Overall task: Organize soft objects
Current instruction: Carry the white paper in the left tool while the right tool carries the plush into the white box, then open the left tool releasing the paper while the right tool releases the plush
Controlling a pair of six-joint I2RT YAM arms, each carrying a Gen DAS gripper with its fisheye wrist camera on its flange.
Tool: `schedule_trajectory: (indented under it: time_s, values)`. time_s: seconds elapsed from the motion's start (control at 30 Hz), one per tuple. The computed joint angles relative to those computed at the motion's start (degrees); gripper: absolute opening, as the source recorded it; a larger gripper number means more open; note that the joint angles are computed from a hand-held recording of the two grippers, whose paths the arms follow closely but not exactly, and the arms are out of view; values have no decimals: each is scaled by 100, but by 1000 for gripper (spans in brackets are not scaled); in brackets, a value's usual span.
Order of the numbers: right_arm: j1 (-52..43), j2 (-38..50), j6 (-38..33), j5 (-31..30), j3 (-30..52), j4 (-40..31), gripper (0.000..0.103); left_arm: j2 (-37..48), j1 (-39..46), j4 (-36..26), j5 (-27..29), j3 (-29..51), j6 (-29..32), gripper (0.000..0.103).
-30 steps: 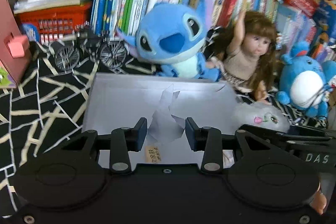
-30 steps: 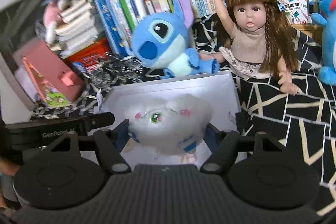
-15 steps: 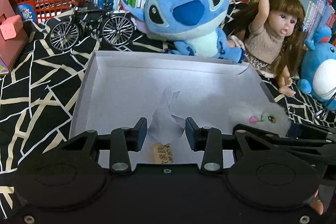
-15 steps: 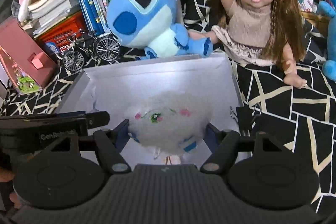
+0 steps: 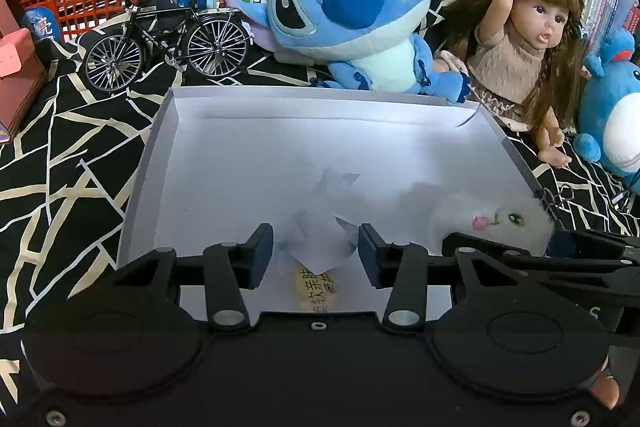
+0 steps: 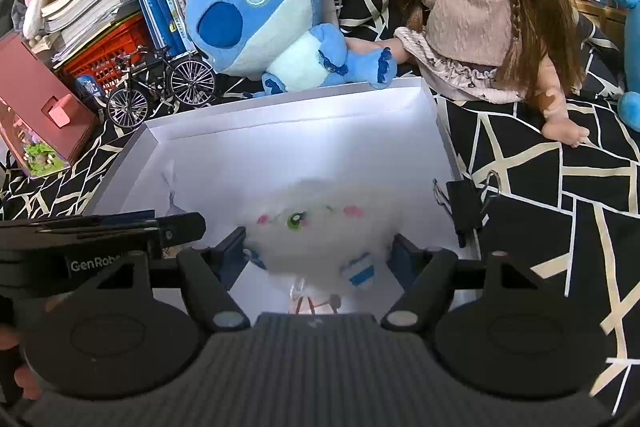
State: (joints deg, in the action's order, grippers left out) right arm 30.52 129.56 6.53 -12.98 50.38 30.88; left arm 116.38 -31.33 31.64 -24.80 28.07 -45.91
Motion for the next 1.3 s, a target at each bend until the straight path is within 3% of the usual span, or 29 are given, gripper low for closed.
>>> schedule_trajectory:
  time_s: [0.23,0.4,0.57,0.77,1.03,1.3]
  values:
    - [-52,-58,18,-136,-84,48,77,-83,-86,-121,-103,5,14,48]
    - [-86,-161,42,-178,-236,177,85,-223,-197,-283,-254,-11,-8,53]
    - [-158,-391,-2,-267,-502,274,88,-539,-499,-506,-674,-121,-113,72]
    - [-287,-770,-120,-376,-1069,711,91,-1053,-1012,-694,-1060,-399,-362,77]
    - [-459,-1161,-240,-557,-2169,1884,95,-1440,-2192,-1344,-1971,-544,-1338,79]
    - [-517,-1240,-424,-540,-3508,3840,103,-1496,-3485,-2361,-2756,-456,-2844,81]
